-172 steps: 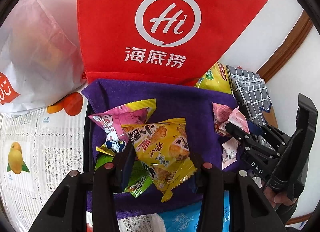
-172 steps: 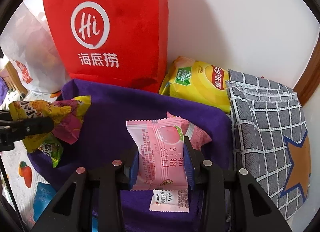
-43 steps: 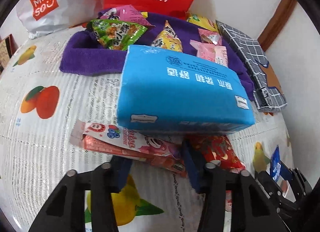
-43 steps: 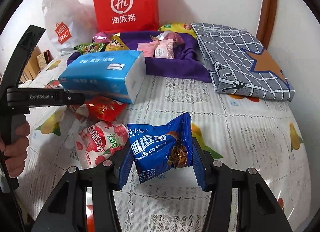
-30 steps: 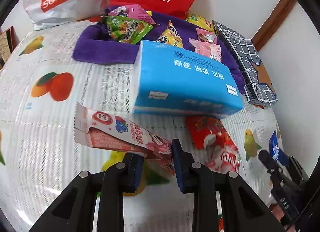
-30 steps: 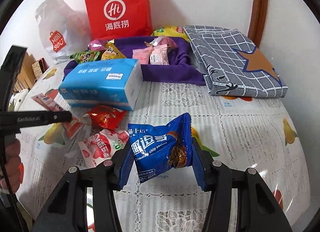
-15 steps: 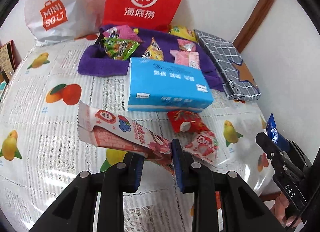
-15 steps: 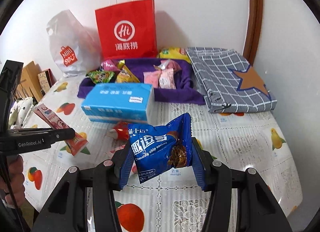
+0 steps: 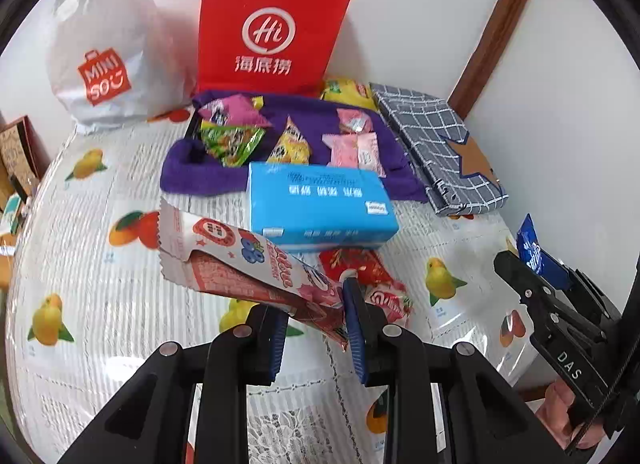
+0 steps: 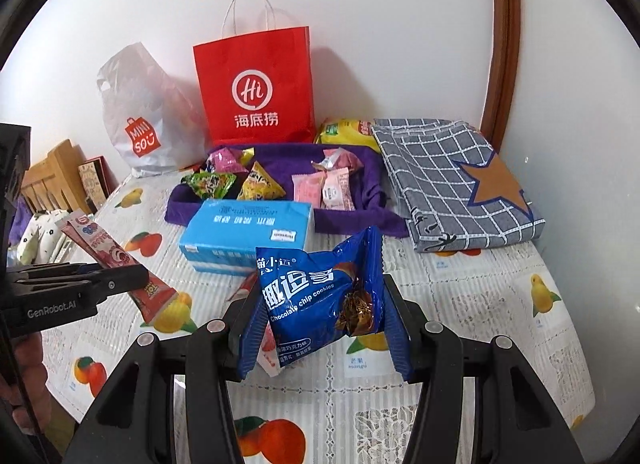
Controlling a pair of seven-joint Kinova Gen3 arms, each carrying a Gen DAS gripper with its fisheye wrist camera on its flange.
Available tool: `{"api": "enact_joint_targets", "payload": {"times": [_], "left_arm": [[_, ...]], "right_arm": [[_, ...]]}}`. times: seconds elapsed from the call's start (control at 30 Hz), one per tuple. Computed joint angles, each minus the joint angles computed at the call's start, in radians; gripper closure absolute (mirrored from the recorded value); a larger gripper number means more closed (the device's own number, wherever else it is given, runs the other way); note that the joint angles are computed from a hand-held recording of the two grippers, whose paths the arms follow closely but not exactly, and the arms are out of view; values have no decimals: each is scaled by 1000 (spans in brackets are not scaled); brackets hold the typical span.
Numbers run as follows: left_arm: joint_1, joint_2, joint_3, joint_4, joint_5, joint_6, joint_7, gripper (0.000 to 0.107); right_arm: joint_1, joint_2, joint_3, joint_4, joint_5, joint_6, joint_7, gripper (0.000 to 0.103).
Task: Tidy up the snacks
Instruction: 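Lift the blue cookie bag and red-white wafer packet with both tools, then carry the blue cookie bag and red-white wafer packet over the purple towel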
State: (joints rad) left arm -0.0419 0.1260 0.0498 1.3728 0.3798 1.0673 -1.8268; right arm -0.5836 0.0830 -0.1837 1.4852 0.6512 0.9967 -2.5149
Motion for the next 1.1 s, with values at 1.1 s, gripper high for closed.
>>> {"api": "enact_joint_targets", "payload": {"times": [1.1], "left_arm": [[-9, 160, 23, -311, -66, 57, 75, 82]], "right_arm": [[5, 192, 123, -332, -78, -3, 232, 51]]}}
